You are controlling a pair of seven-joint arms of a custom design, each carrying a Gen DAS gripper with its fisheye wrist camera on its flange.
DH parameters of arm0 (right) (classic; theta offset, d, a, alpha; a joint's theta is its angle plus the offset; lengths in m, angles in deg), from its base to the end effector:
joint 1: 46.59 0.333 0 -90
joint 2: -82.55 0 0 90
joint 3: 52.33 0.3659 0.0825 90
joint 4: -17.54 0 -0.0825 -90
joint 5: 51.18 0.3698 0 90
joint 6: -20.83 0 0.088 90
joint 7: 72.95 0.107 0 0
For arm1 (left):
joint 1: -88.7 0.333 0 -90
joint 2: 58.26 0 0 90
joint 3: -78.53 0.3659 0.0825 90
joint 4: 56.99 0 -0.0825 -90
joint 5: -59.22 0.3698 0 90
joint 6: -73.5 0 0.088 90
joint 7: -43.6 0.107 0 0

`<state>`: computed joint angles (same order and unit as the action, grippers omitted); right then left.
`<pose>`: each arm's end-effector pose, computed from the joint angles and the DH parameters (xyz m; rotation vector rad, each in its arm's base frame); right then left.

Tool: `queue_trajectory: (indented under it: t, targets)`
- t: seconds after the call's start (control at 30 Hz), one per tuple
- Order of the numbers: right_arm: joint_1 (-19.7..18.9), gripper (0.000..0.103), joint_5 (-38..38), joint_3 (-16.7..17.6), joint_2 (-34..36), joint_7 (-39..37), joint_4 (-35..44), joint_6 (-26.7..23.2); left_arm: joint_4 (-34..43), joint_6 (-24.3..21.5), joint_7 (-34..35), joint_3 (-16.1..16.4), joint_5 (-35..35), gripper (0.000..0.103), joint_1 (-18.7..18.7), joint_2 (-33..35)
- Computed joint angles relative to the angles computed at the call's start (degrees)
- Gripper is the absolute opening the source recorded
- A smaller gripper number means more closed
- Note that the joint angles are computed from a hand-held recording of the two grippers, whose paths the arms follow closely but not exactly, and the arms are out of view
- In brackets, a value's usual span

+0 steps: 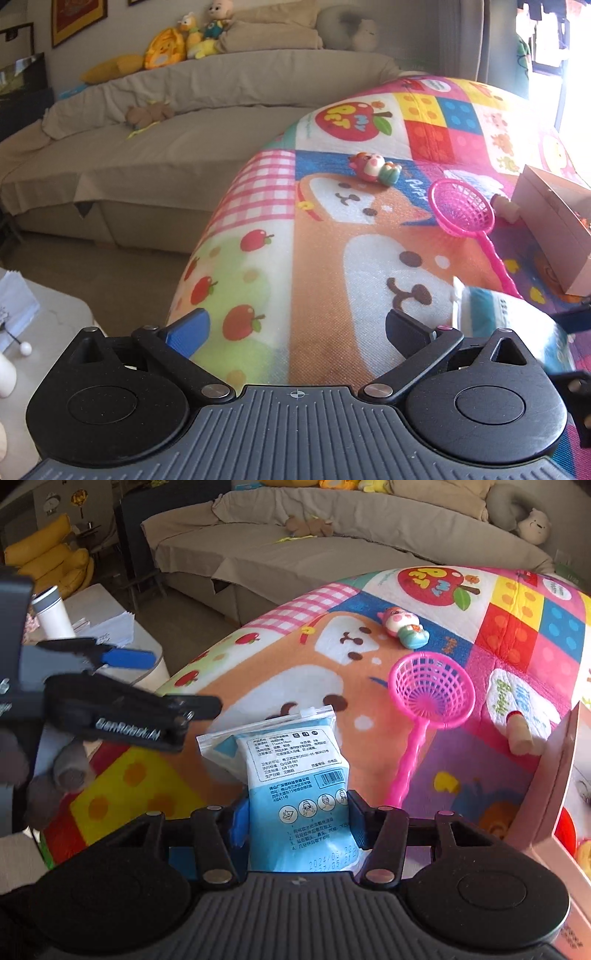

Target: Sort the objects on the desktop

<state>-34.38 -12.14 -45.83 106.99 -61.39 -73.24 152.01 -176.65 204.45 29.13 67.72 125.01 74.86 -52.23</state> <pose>0.6743 0.2287 0.4772 -2.4538 0.3469 -0.1210 0.5318 -0.2176 0.4527 -2.0685 1.0445 -0.4596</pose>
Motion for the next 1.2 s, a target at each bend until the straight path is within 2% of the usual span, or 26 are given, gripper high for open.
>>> queue_trajectory:
  t: [0.2, 0.3, 0.4, 0.43, 0.47, 0.63, 0.7, 0.77, 0.83, 0.93, 1.0, 1.13, 1.2]
  targets:
    - [-3.0, 0.052, 3.8, -1.1, -6.3, -8.3, -10.1, 4.9, 2.3, 2.3, 2.8, -0.4, 0.8, 0.103, -0.9, 1.4]
    - [-2.6, 0.053, 4.3, -2.0, -7.9, -8.5, -13.3, 10.9, 3.2, 5.0, 3.9, -0.4, 1.1, 0.103, -1.3, 2.1]
    - [-3.8, 0.062, 6.9, -2.1, -8.1, -7.2, -13.4, 11.5, 4.2, 7.6, 5.3, -0.4, 1.0, 0.103, -1.7, 2.9]
    - [-4.4, 0.071, 8.4, -2.0, -8.1, -7.4, -13.3, 11.5, 4.4, 8.8, 5.7, -0.3, 1.1, 0.103, -1.8, 3.0]
    - [-5.1, 0.079, 10.2, -1.9, -8.3, -7.9, -13.3, 11.7, 4.4, 10.5, 6.2, -0.3, 1.4, 0.103, -1.9, 3.0]
    - [-7.0, 0.1, 17.9, -1.9, -8.5, -8.8, -13.1, 14.4, 4.2, 17.4, 7.4, -0.1, 4.6, 0.103, -2.5, 2.6]
    - [-7.2, 0.101, 19.5, -2.1, -8.3, -7.8, -12.9, 16.2, 3.9, 21.9, 7.3, 0.1, 5.8, 0.103, -2.1, 2.5]
    - [-7.5, 0.103, 20.9, -2.3, -8.0, -6.2, -12.8, 18.3, 4.2, 28.8, 8.1, 0.4, 5.9, 0.103, -1.2, 3.4]
    - [-7.8, 0.103, 22.3, -2.1, -7.7, -5.7, -13.0, 20.2, 5.2, 32.7, 10.1, 0.6, 4.1, 0.103, -0.9, 5.0]
    - [-8.4, 0.103, 25.1, -1.7, -7.2, -5.1, -13.2, 22.3, 7.9, 34.5, 16.7, 0.3, -2.4, 0.103, -1.0, 8.1]
    - [-9.0, 0.103, 25.7, -1.8, -6.9, -3.2, -12.7, 21.5, 9.4, 36.0, 20.8, 0.4, -5.4, 0.103, -1.4, 9.8]
    - [-12.0, 0.103, 29.5, -2.1, -6.6, -0.2, -11.2, 15.5, 12.1, 32.4, 27.2, 1.4, -8.0, 0.103, -4.0, 11.5]
    - [-12.6, 0.103, 31.3, -2.3, -6.7, 0.0, -10.8, 15.2, 12.2, 31.7, 27.7, 2.1, -8.6, 0.103, -4.7, 11.6]
